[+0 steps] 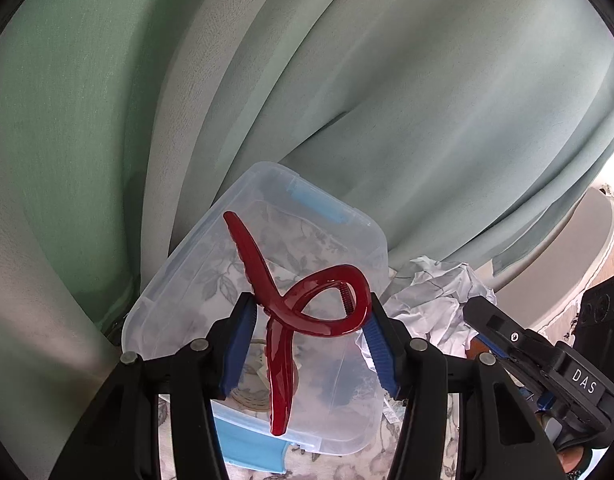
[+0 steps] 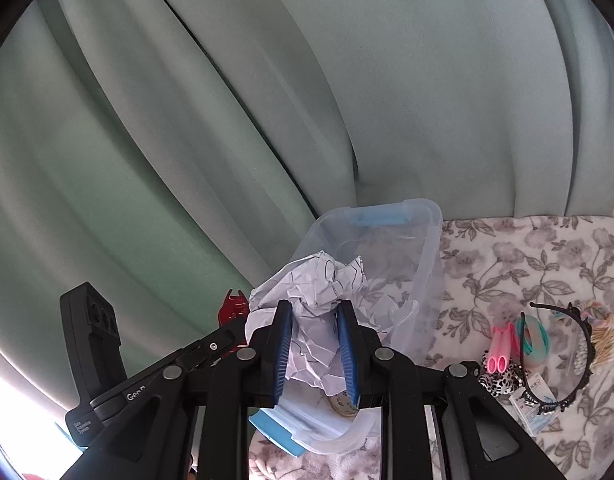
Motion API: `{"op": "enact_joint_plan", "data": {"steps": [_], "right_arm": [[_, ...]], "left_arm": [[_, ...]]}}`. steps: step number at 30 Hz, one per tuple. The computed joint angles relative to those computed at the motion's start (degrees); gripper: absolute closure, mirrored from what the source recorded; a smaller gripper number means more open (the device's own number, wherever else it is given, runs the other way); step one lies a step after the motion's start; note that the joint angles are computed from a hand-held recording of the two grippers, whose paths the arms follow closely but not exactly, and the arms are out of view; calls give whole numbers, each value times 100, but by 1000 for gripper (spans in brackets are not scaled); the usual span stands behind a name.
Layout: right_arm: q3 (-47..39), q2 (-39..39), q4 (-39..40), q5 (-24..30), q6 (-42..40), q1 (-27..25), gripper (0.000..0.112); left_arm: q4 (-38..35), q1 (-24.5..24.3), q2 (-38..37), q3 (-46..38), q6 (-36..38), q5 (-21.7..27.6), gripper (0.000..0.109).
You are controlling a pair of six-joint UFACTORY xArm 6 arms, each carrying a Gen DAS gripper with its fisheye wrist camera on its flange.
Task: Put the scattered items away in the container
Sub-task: 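Lift the red claw clip and crumpled paper and carry them over the clear box, then open the left tool over the box while the right tool releases the paper inside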
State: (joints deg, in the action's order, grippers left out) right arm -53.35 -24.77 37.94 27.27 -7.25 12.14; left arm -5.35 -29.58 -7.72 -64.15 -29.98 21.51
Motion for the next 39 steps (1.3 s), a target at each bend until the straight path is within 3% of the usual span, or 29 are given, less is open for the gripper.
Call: {"op": "enact_joint_plan", "data": {"steps": [12,22,27,39], "right_arm": [[-363,764,130,115,-127,86,87],[-475,1026,118,433,-137,109,85],[-455,1043,80,516,-175,156,85],[-316,938,-80,444,32,150,51]], "left_arm": [[176,111,122,-51,-266,181,53],[-111,307,160,-81,-97,382,53],[-208,294,205,-117,-20,344,47],[-172,283,-231,191,-61,421,31]]}}
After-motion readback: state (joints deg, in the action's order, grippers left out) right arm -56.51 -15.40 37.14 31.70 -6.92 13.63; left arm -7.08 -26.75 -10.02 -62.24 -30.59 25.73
